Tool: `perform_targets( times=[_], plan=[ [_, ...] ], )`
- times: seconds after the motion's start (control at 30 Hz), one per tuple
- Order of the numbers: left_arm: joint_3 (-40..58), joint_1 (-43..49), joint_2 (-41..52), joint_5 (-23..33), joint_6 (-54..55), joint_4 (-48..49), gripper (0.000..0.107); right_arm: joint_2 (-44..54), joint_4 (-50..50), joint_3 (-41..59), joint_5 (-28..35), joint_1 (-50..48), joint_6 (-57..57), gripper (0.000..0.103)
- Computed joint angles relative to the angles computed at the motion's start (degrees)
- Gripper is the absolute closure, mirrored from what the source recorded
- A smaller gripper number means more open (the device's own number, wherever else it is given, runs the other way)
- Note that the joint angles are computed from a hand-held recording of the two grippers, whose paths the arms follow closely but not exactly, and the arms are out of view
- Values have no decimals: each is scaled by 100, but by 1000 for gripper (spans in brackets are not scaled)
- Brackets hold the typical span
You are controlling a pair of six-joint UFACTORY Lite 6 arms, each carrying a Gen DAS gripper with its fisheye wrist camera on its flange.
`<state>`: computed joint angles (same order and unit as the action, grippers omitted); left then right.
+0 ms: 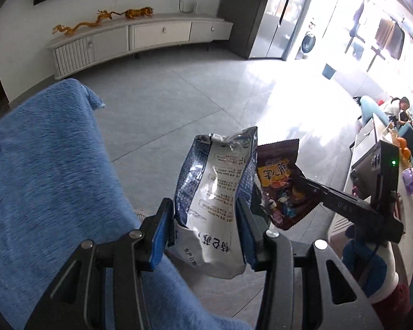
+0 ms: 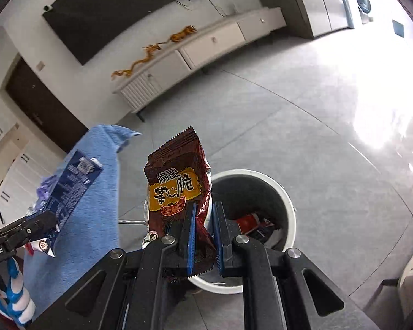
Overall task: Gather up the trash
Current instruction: 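Carry the white printed bag and brown snack bag with both tools toward the bin, then open both tools over the bin to drop the two bags inside, then move both tools back over the remaining trash on the rug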
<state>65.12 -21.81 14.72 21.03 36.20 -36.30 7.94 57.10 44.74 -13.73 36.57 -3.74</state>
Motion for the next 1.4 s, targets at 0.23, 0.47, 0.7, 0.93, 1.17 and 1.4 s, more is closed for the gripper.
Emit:
perform_targets(
  times=[0.23,0.47,0.7,0.93,1.17,1.4],
  plan=[
    [1103,-524,1286,-62,-1251,797,62,691,-532,408,81,-240,433,91],
    [1929,-420,2057,402,-688,-13,59,1053,-317,721,154,-361,181,61],
    [1377,-158,1417,442,-75,-538,58,893,546,660,79,-204,-563,59],
    [206,259,27,342,501,-748,58,408,2382,697,-131,100,-2372,59],
    [-787,1305,-1620,871,1307,-1147,58,39,4521,1288,-752,781,-4570,59],
    [-1517,2763,-3363,1928,2039,-1385,57,68,5507,2286,-1611,1618,-5795,59]
  ],
)
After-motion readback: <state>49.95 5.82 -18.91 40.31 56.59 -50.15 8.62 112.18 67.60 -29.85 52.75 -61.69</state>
